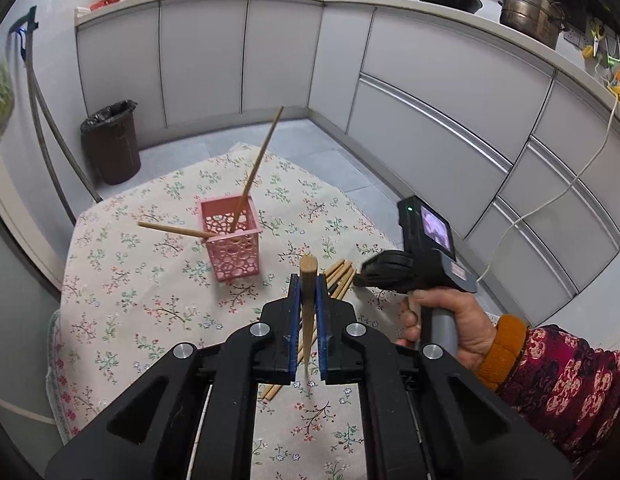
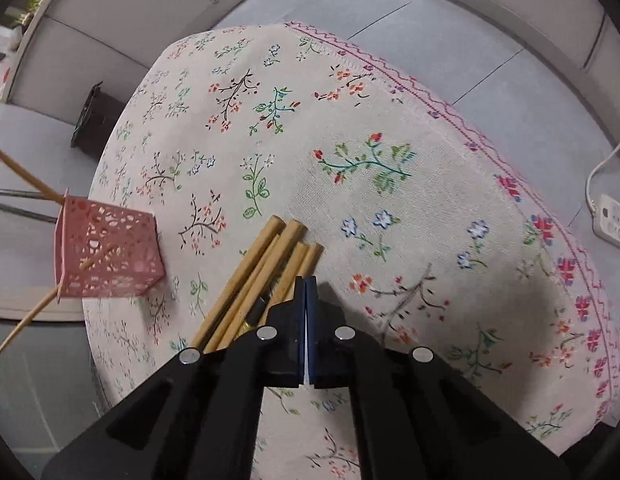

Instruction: Organize utensils

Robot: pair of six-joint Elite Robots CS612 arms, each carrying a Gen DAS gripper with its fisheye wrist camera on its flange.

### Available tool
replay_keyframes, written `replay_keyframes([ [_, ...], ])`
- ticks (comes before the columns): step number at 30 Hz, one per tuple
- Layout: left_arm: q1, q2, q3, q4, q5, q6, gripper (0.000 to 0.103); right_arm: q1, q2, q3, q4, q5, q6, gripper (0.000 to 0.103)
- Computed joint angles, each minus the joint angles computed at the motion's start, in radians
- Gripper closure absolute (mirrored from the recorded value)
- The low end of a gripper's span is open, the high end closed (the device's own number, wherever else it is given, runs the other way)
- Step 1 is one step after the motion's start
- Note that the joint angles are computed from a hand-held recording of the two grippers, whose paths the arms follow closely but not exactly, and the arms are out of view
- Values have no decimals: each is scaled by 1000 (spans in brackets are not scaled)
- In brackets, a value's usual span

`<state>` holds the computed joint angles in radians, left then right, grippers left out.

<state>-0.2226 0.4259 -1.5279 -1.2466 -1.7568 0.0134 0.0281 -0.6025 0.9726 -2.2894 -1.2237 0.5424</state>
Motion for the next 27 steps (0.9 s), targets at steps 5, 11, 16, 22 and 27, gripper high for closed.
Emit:
replay_keyframes([
  [5,3,4,-16,-13,3,-17,96,-23,-22,38,-21,79,43,91],
  [11,4,6,-18,-20,-11,-5,96,-17,-12,3,-72,-44,102,70],
  [16,11,4,-10,-28,-30,-15,96,3,31,-105,108,-111,5,71],
  [22,14,1,-5,-40,-50,-15,96,22,49,-151,220,-157,-65,77],
  [27,18,-1,0,-47,-53,-24,96,25,56,-165,241,-159,-68,78],
])
